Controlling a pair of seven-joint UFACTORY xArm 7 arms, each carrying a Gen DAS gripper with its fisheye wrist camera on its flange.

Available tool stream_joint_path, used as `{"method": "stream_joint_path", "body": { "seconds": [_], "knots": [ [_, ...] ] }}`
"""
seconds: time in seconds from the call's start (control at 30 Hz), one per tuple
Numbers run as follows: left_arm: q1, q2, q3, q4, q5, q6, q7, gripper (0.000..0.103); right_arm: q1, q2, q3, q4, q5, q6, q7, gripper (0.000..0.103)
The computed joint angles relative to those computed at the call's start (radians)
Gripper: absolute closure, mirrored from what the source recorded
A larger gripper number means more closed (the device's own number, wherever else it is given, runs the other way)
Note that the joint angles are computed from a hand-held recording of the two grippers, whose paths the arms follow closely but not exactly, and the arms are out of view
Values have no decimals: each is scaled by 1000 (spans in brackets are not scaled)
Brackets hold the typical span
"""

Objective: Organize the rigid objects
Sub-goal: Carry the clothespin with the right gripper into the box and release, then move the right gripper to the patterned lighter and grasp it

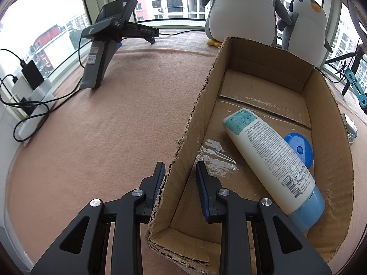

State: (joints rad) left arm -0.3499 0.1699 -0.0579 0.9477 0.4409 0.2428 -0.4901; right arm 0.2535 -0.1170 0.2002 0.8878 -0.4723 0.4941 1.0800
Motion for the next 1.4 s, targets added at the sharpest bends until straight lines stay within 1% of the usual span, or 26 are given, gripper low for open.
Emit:
{"method": "stream_joint_path", "body": {
  "seconds": [0.1, 0.27, 0.43, 0.63, 0.67, 0.7, 0.73, 0.77, 0.8, 0.83, 0.87, 1.23, 1.4],
  "knots": [
    [0, 0, 0, 0, 0, 0, 0, 77, 12, 70, 1, 62, -9, -8, -16, 99],
    [0, 0, 0, 0, 0, 0, 0, 77, 56, 164, -25, 142, -1, -2, -54, 99],
    [-1, 0, 1, 0, 2, 0, -1, 77, 88, 213, -55, 173, 22, -3, -80, 99],
    [-1, 0, 1, 0, 1, 0, -2, 77, 105, 234, -78, 190, 26, 1, -84, 99],
    [-1, 0, 1, -1, 2, 0, -1, 77, 103, 233, -80, 185, 35, -13, -91, 96],
    [0, 0, 1, 0, 1, 0, -1, 77, 101, 232, -79, 181, 51, -25, -103, 80],
    [0, 0, 1, 0, 1, 0, -1, 77, 102, 229, -82, 178, 50, -30, -99, 67],
    [0, 0, 1, 0, 1, 0, -1, 77, 108, 225, -87, 176, 27, -30, -77, 44],
    [-1, 0, 1, 0, 2, 0, -2, 77, 114, 219, -92, 172, -11, -31, -45, 38],
    [-2, 0, 2, 0, 5, 1, -4, 77, 118, 213, -93, 170, -38, -30, -27, 38],
    [-1, 0, 2, 0, 5, 0, -3, 77, 117, 210, -90, 170, -43, -25, -27, 38],
    [0, 0, 0, 0, 0, 0, 1, 77, 110, 192, -72, 157, -24, -14, -45, 38],
    [-1, -1, 1, 0, 3, 0, -2, 77, 102, 151, -63, 116, -18, -19, -41, 38]
  ]
}}
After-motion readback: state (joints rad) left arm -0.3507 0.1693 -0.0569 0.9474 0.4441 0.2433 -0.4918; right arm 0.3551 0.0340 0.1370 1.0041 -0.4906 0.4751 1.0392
